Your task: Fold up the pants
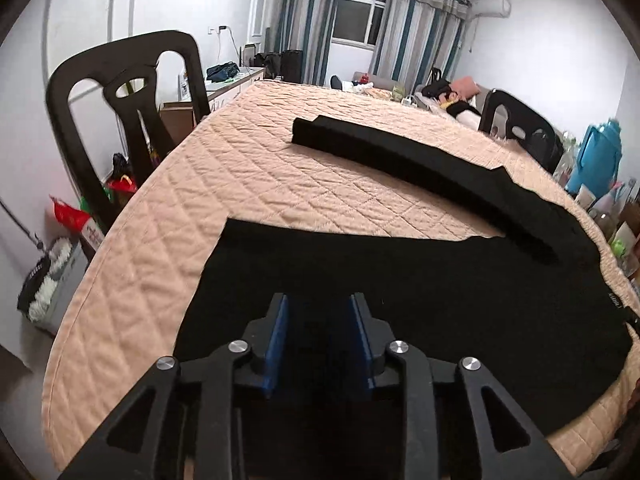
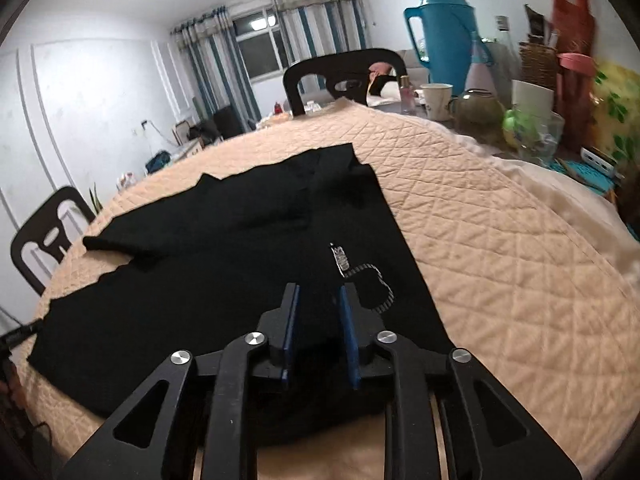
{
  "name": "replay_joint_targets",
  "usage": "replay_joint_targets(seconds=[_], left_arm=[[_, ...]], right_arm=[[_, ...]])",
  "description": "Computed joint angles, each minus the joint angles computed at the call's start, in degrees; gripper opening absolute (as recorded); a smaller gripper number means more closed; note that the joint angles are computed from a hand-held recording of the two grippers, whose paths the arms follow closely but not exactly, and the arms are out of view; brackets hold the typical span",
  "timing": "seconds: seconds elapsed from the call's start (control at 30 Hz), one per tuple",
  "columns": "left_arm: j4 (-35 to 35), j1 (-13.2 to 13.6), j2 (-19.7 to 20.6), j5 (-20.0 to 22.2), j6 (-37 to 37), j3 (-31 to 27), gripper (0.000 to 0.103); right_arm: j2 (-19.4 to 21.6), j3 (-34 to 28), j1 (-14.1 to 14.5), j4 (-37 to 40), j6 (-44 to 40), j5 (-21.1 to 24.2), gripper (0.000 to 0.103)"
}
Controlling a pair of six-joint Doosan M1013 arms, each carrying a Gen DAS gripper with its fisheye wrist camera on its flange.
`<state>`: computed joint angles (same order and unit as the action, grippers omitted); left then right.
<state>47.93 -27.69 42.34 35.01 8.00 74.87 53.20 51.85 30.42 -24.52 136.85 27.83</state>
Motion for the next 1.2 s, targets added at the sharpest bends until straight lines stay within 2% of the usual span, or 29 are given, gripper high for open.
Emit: replay_joint_targets(seconds=[0.1,0.17,0.33,0.6,0.77,0.97,1.03,1.07,1.2], left_arm=[[-3.55,0.53,1.54,2.30,4.39,-2.35,0.036],[-3.74,0.58,1.47,2.14,4.94,-2.44,0.039],[-3.65,0.27,1.35,3.69,5.46,-2.70,0.039],[-2.43,-0.64,0.92,4.05,5.72,-2.35,0.040],[-2.00,-1.22,0.76,3.19,6.43,-2.35,0.043],[-3.47,-1.77,1.20,1.49,9.85,-2.80,0.048],[-5.27,-1.79,1.85,2.53,11.86,-3.64,0.048],[-5.21,-1.83,1.96,2.73,11.80,-3.67,0.048],[-4.40,-2.26,1.55,3.00,10.77,-3.30,0.048]], right_arm=[[2.83,-4.74,-0.71,3.94,-3.08,6.34,0.022],[2.12,-3.39,-1.26,6.25,-3.51,4.11,0.022],[1.21,-2.28,-0.96,1.47,-0.20,5.76,0.022],[-0.05,-0.36,-0.23,-1.34,0.97,4.39,0.022],[0.07,-1.06,0.34,-0.60,-1.86,3.62,0.022],[0.96,-2.21,0.83,3.99,-8.63,3.07,0.022],[1.94,-3.61,0.85,5.92,-11.56,5.12,0.022],[2.31,-4.13,0.86,6.07,-11.97,6.16,0.022],[1.29,-2.47,1.40,2.38,-9.55,5.03,0.022]])
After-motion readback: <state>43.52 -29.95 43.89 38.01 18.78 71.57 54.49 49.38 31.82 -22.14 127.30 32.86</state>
